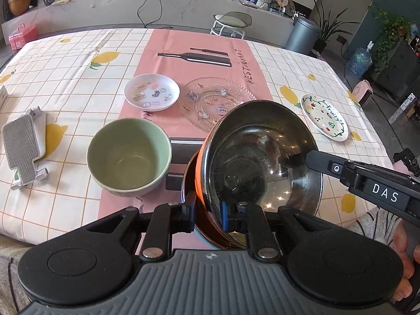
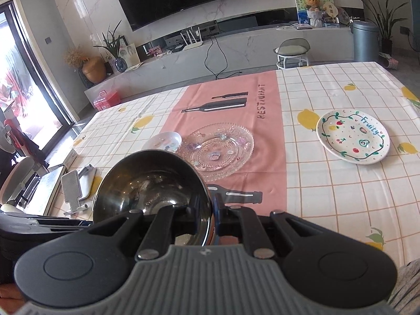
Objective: Organize plates and bowls
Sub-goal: 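Carry the orange bowl with the right gripper over the blue bowl, then lower the orange bowl into the blue bowl and open the right gripper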
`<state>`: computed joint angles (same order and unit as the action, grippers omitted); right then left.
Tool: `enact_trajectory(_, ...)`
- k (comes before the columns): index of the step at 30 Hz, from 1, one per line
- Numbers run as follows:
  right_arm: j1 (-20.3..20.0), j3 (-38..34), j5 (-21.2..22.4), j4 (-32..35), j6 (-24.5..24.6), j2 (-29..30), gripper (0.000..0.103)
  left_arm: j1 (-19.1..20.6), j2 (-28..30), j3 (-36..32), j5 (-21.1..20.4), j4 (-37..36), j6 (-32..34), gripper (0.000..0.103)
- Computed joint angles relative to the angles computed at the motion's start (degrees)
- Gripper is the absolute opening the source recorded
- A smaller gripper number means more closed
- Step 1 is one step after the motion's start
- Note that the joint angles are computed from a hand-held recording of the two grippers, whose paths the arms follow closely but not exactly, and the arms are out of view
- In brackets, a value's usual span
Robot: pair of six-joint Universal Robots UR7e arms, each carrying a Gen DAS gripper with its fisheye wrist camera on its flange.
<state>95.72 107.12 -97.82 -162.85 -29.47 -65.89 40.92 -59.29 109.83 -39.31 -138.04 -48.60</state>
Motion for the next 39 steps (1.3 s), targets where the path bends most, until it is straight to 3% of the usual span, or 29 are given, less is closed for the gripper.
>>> enact_trajectory(4,0.0,0.3,-0.2,-1.3,0.1,0.4,0.009,-0.2,-0.3,0.3,-0.2,-0.8,0.7,0.028)
enact_trajectory(6,0.0,0.4,-0.1,-2.0,0.0,0.5,0.009,-0.6,-0.2,0.9,0.2,-2.9,4.8,0.056)
enact_trajectory(7,0.0,0.4,0.0,-2.1,-0.1,0.5,0.009,-0.9,-0.1,1.4,0.9,-4.2,6.5,0.059)
enact_trajectory(11,0.1,0.4,-0.3,-2.5,-0.2,0.7,0.009,-1.9,0.2,2.9,3.4,-9.0,9.6,0.061)
enact_trajectory(17,0.0,0.5,-0.8,-3.9,0.0,1.2,0.009,-2.5,0.0,3.0,6.2,-6.9,7.8,0.065)
enact_trajectory(26,-1.3,-0.7,0.6,-2.5,3.1,2.5,0.012,-1.2,-0.9,3.0,7.0,-4.4,4.1,0.069)
enact_trajectory(32,-2.2,-2.4,1.7,-0.5,5.9,3.4,0.012,0.0,-0.7,4.1,6.4,-9.6,5.3,0.072)
enact_trajectory(39,-2.4,-4.1,1.6,2.2,6.6,4.4,0.012,1.0,-0.1,2.6,7.9,-2.6,-0.8,0.072)
